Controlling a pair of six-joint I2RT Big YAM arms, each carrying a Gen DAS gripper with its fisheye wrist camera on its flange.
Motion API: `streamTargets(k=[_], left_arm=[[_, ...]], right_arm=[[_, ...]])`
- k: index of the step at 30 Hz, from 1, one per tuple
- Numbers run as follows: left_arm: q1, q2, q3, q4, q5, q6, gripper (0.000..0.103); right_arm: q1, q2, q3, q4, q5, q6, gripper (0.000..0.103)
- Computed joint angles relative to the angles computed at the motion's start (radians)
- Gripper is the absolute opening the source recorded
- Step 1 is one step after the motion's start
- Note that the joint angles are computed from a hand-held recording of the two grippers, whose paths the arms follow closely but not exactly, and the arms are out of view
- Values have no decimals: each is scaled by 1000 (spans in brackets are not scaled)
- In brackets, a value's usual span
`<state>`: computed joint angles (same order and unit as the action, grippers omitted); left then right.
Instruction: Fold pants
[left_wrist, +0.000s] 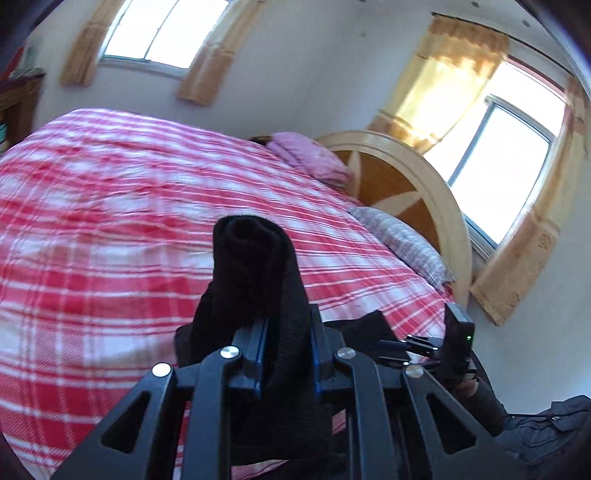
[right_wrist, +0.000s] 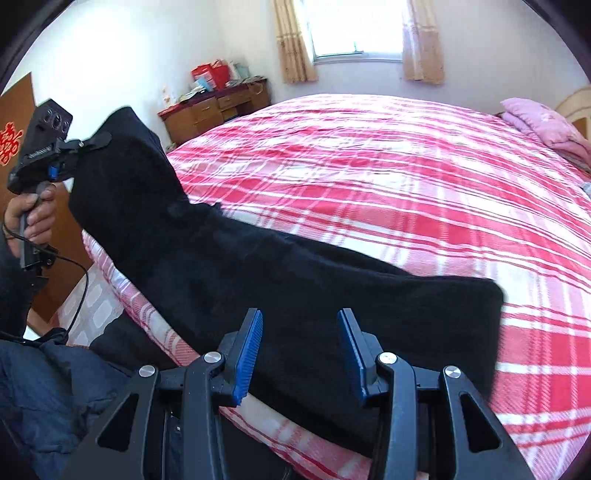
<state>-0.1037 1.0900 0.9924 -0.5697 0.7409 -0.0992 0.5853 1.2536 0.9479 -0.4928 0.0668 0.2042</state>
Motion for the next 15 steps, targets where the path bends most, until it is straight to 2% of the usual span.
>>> streamTargets(k=[7,15], left_arm=[[-229,115,135,-50,-68,26,19],[-405,235,245,-86,-133,32,19]], right_arm=[[-61,-87,-64,6,12,20,44],[-138,-137,-98,28,1,40,44]])
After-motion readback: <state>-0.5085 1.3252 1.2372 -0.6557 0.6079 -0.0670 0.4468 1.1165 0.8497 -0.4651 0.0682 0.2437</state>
